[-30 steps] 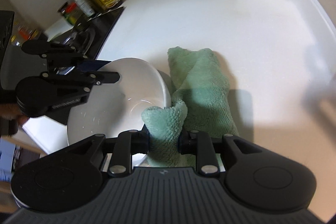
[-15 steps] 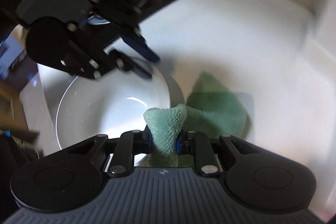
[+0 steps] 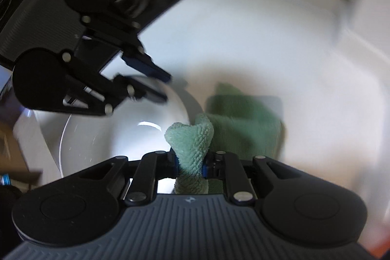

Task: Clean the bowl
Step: 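Rub the green cloth over the bowl's outer wall while the left tool holds the bowl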

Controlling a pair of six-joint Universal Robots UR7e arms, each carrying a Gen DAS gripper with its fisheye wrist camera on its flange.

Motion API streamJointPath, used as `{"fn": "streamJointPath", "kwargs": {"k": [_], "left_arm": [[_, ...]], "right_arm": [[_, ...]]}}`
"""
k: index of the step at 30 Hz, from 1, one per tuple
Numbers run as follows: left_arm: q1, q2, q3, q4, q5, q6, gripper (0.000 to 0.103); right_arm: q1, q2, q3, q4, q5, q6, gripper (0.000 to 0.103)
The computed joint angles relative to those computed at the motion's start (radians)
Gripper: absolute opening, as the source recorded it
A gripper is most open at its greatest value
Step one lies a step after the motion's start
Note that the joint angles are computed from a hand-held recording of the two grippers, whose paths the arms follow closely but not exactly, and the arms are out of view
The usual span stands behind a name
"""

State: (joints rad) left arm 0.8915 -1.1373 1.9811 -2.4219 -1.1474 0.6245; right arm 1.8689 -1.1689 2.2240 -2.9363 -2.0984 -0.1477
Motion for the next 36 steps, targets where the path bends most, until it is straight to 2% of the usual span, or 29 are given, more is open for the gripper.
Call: {"fn": "streamJointPath", "kwargs": {"k": [7,9,11,14,17,21,28,31,34,36], "left_arm": [[0.012,-0.04,0.058,-0.078,-0.033,-0.058,0.022],[0.017,-0.045,0.058,-0.077,-0.041,-0.054,0.022],[0.024,-0.044,0.051,-0.068,-0.045,-0.03,0.02],[0.032,-0.044,0.031,-0.035,-0.074,0.043,0.017],[0.034,-0.058,0.0,0.033,-0.131,0.155,0.017],[0.017,-0.028,-0.05,0.126,-0.109,0.251,0.017],[0.01,0.026,-0.101,0.2,-0.047,0.23,0.018],[0.01,0.04,-0.117,0.226,-0.032,0.194,0.018],[0.009,0.038,-0.113,0.223,-0.019,0.143,0.018],[0.005,0.025,-0.093,0.197,0.001,0.12,0.018]], "right_arm": [[0.095,0.036,0.116,-0.192,-0.139,0.281,0.015],[0.101,0.047,0.131,-0.231,-0.148,0.3,0.015],[0.099,0.045,0.138,-0.244,-0.146,0.284,0.015],[0.095,0.05,0.124,-0.238,-0.15,0.214,0.015],[0.088,0.043,0.116,-0.221,-0.14,0.142,0.015],[0.07,0.036,0.095,-0.198,-0.11,0.031,0.014],[0.013,0.042,-0.04,-0.007,0.002,-0.326,0.013],[-0.005,0.054,-0.104,0.074,0.038,-0.428,0.013],[-0.014,0.077,-0.156,0.126,0.057,-0.46,0.013],[-0.014,0.094,-0.171,0.123,0.051,-0.424,0.013]]}}
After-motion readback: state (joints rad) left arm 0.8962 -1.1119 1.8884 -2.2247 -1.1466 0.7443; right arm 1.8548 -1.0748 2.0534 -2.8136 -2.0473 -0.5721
